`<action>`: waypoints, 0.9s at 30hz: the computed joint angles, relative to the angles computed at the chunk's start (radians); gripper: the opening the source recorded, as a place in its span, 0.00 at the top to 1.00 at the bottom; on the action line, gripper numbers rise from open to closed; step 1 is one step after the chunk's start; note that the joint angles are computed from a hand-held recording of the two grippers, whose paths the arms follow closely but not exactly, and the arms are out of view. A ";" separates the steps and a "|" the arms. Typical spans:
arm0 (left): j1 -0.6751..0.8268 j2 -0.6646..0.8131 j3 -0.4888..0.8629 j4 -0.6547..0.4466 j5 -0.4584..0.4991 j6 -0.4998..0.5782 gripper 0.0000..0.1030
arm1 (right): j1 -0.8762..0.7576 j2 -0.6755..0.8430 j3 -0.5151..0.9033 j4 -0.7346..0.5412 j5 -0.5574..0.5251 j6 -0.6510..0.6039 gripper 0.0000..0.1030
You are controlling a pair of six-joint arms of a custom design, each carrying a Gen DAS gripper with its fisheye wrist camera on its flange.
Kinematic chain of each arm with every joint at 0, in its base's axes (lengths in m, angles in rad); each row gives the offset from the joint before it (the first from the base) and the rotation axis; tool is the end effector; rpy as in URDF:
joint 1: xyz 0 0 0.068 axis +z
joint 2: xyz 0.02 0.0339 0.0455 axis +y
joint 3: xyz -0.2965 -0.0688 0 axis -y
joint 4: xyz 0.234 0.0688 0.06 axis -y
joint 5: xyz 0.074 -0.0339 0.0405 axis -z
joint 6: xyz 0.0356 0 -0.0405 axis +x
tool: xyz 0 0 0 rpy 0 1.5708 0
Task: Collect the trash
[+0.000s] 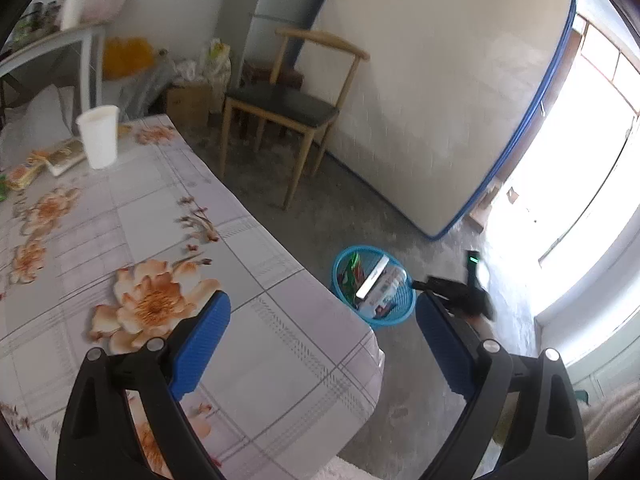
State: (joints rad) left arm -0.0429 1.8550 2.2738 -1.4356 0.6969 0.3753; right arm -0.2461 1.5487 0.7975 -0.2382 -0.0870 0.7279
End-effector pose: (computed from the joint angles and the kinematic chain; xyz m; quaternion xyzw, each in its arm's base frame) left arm 0.3445 -0.0377 0.4619 0.2790 0.8650 -0.2814 0.3078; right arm 0.2777 -0.0666 0.2026 0.4369 0.8517 0.1088 0.2681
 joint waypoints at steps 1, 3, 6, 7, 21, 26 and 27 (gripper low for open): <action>0.015 -0.032 -0.036 0.026 0.006 -0.007 0.11 | 0.080 -0.112 0.003 -0.088 0.084 -0.005 0.42; 0.036 -0.101 -0.117 0.099 -0.006 -0.035 0.05 | 0.221 -0.216 0.034 -0.175 0.223 0.001 0.31; 0.072 -0.226 -0.266 0.251 -0.059 -0.114 0.05 | 0.542 -0.339 0.148 -0.388 0.559 0.052 0.07; 0.087 -0.256 -0.297 0.277 -0.068 -0.135 0.05 | 0.624 -0.353 0.169 -0.426 0.646 0.069 0.07; 0.117 -0.526 -0.532 0.333 -0.375 -0.092 0.05 | 1.088 -0.209 0.508 -0.622 1.075 0.112 0.07; 0.161 -0.557 -0.560 0.321 -0.289 -0.066 0.05 | 1.100 -0.174 0.547 -0.654 1.071 0.117 0.07; 0.162 -0.552 -0.557 0.317 -0.279 -0.067 0.05 | 1.101 -0.165 0.558 -0.659 1.071 0.125 0.07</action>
State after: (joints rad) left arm 0.1188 1.3027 1.7167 -1.1183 0.4181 0.3081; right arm 0.8553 1.3841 1.3550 -0.8974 0.9840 0.8524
